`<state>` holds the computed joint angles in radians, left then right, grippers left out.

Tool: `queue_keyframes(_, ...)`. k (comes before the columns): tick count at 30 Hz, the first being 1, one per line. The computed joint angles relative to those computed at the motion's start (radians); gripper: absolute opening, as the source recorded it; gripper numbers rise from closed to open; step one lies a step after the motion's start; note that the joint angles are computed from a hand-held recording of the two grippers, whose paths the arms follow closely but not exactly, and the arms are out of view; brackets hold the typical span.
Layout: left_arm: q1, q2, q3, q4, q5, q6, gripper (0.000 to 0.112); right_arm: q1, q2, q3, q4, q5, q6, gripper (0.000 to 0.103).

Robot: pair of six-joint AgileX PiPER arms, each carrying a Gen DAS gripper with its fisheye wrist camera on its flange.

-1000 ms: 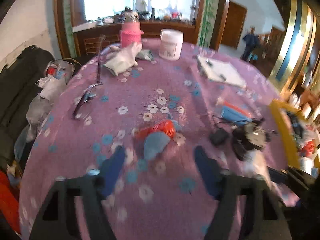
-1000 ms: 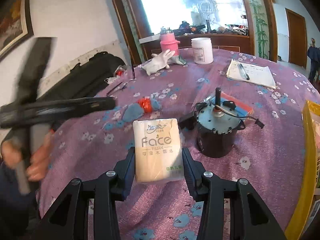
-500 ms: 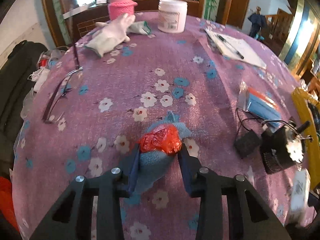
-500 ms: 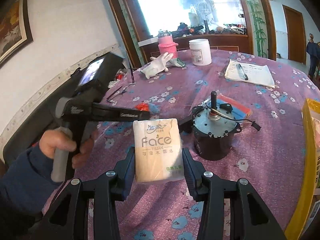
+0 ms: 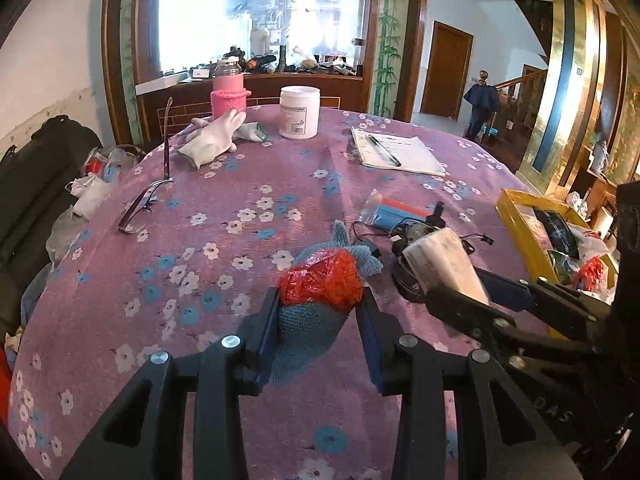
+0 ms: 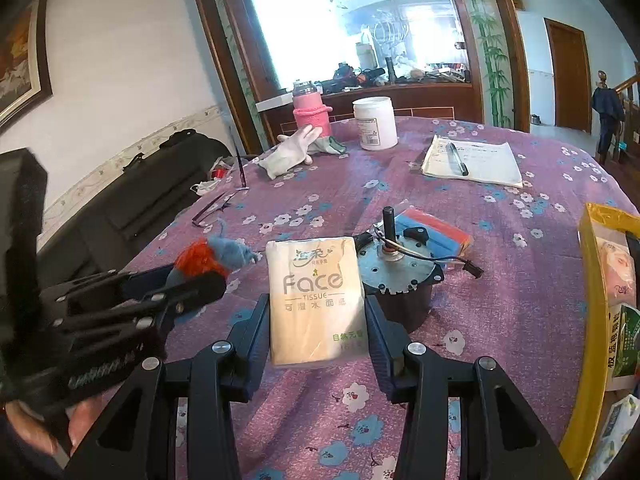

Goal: Organize soft objects
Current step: 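Lift and carry the blue cloth and Face tissue pack over the tray with both grippers, then lower both held items into the tray and open both grippers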

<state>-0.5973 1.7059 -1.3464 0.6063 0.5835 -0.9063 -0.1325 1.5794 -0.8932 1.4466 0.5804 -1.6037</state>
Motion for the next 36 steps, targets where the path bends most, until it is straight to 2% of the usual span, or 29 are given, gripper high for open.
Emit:
queue_keyframes(5, -0.006, -0.01, 0.002, -0.053, 0.003, 0.019, 0.036, -0.005, -0.016, 0.018, 0.075, -0.025, -0.074, 0.048)
queue_keyframes(9, -0.047, -0.032, 0.009, -0.033, 0.001, -0.003, 0.036, -0.027, -0.025, 0.004, 0.03, -0.027, 0.008, 0.048)
queue_keyframes(13, -0.096, -0.039, -0.005, -0.013, 0.009, -0.008, 0.037, -0.086, -0.105, 0.056, 0.015, -0.003, 0.028, 0.048)
queue_keyframes(18, -0.142, -0.009, -0.06, -0.05, 0.014, 0.034, 0.037, -0.25, -0.194, 0.111, -0.013, 0.108, 0.049, 0.048)
queue_keyframes(21, -0.177, 0.024, -0.114, -0.09, 0.027, 0.078, 0.037, -0.397, -0.239, 0.139, -0.012, 0.196, 0.03, 0.048)
queue_keyframes(25, -0.239, 0.104, -0.242, -0.15, 0.059, 0.158, 0.037, -0.585, -0.242, 0.14, -0.033, 0.322, 0.037, 0.048)
queue_keyframes(31, -0.337, 0.266, -0.497, -0.204, 0.143, 0.253, 0.037, -0.821, -0.172, 0.093, -0.039, 0.444, 0.028, 0.048)
queue_keyframes(33, -0.367, 0.333, -0.607, -0.225, 0.184, 0.287, 0.037, -0.884, -0.134, 0.063, -0.041, 0.479, 0.038, 0.048)
queue_keyframes(36, -0.402, 0.443, -0.79, -0.251, 0.255, 0.331, 0.037, -0.96, -0.077, 0.011, -0.038, 0.486, 0.061, 0.048)
